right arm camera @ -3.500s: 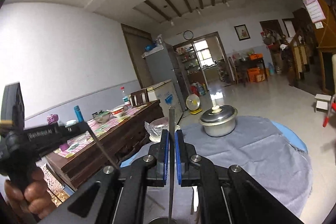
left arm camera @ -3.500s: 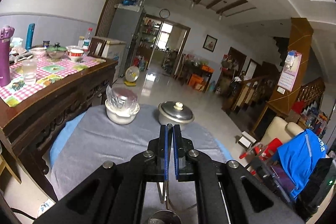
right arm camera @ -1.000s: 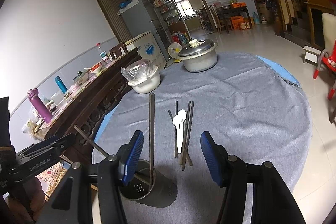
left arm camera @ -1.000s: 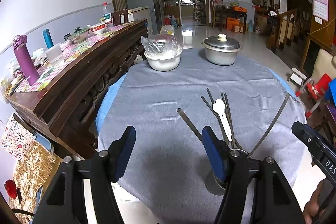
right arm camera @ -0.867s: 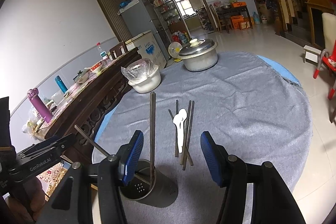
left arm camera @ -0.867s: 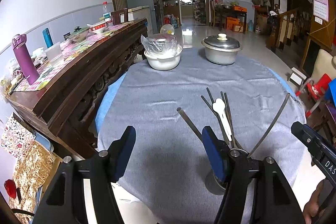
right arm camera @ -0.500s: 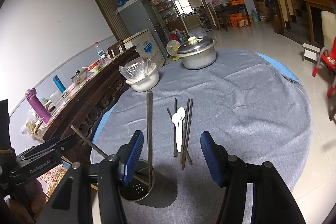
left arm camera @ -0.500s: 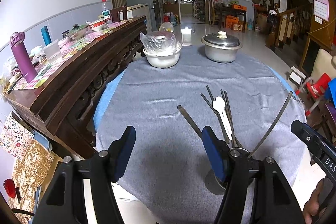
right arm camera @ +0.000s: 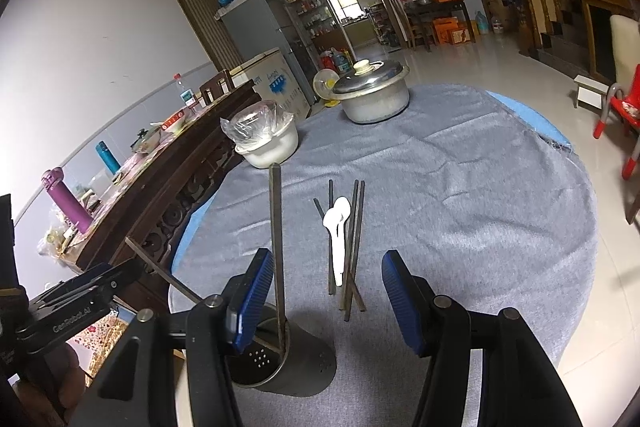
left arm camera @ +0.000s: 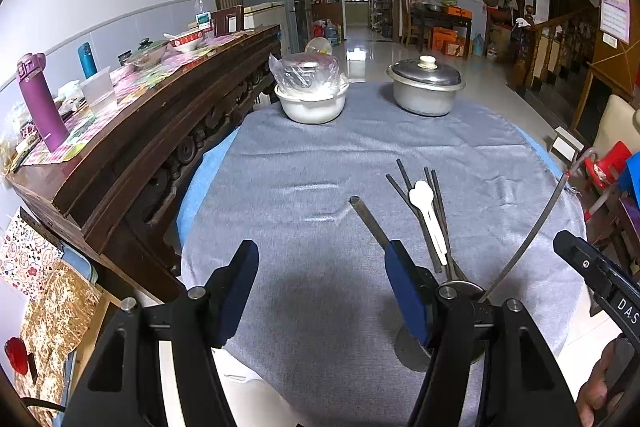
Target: Organize utensils
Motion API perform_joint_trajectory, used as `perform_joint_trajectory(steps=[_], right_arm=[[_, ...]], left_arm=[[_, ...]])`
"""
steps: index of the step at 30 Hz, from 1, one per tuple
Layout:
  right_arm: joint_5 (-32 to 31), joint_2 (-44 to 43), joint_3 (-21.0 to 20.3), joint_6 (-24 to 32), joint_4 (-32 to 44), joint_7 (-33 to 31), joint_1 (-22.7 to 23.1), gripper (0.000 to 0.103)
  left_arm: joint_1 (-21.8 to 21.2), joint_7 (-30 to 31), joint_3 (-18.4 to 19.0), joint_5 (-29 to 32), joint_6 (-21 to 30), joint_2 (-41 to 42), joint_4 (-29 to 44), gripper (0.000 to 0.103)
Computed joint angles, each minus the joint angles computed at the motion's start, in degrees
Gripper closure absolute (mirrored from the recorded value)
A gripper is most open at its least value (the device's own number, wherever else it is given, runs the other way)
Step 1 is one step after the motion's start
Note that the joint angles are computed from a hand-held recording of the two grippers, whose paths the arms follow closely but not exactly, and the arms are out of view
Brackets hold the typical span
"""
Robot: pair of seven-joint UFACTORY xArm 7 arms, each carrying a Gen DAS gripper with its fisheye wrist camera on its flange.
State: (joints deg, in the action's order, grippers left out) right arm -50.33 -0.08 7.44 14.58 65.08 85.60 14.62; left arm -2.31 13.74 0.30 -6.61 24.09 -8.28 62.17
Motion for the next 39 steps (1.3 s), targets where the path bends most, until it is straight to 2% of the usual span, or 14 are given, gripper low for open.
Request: perform_joint_trajectory(steps=[31, 39], right_arm=[[6.9, 4.9, -2.8, 2.2, 5.1, -7.6, 2.2, 0.043], [12.1, 8.4, -4.6, 2.0, 8.0, -12.3, 2.6, 0.043]], left_arm=[[1.4, 0.1, 0.3, -1.4, 0.9, 4.4, 3.6, 0.036], [2.4, -0.4, 0.5, -1.2, 1.8, 6.4, 5.5, 0.037]])
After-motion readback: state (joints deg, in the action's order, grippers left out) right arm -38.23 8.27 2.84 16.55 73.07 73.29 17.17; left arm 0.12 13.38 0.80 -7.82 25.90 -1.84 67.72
